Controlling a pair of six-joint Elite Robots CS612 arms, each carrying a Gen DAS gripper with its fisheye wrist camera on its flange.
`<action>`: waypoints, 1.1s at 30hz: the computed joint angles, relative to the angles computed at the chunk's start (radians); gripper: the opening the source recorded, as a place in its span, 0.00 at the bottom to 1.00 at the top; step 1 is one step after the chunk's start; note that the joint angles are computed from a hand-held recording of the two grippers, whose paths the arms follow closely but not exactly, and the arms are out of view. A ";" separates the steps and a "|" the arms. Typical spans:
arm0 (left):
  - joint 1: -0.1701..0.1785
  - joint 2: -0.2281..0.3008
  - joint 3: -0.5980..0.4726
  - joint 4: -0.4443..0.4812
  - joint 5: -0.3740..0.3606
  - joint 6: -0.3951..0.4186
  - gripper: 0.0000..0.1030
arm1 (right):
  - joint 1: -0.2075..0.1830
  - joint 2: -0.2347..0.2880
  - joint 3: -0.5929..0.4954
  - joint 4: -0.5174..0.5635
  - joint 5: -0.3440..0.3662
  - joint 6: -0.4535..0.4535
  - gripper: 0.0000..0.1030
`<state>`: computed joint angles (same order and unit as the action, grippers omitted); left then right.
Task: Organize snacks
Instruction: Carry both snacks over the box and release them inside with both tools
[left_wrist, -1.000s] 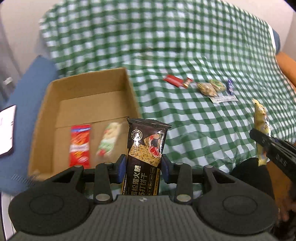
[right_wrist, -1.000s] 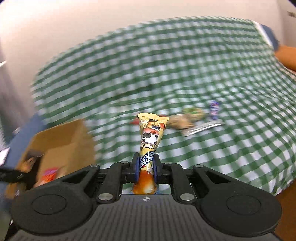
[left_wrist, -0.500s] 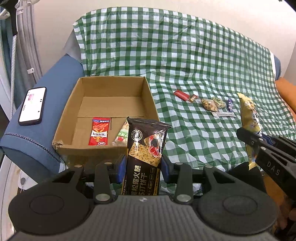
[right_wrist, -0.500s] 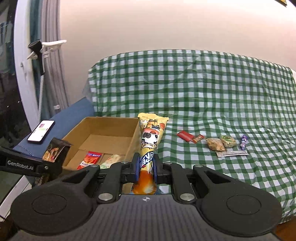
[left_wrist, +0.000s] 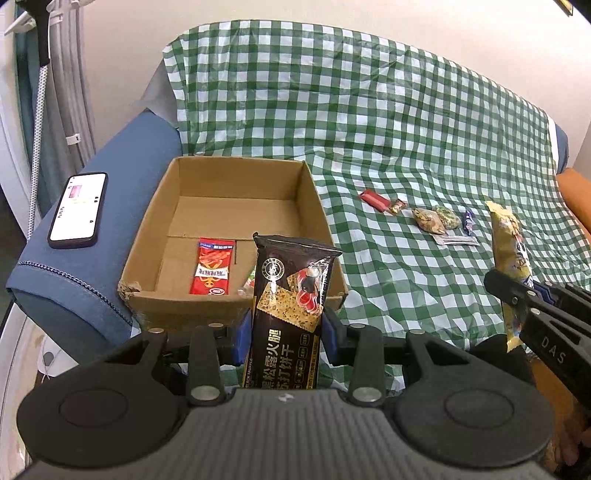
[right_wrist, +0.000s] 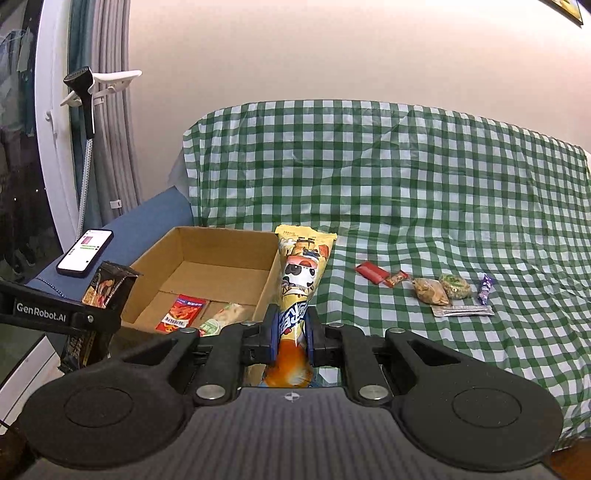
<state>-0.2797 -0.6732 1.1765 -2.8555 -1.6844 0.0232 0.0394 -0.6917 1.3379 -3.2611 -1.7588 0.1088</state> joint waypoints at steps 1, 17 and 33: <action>0.000 0.002 -0.003 0.002 0.003 0.000 0.42 | 0.000 0.001 -0.002 0.005 0.000 0.000 0.14; 0.019 0.074 -0.148 0.068 0.041 0.000 0.42 | -0.001 0.061 -0.131 0.098 0.049 -0.013 0.14; 0.030 0.274 -0.532 0.265 0.081 -0.012 0.42 | 0.006 0.241 -0.484 0.346 0.149 -0.026 0.14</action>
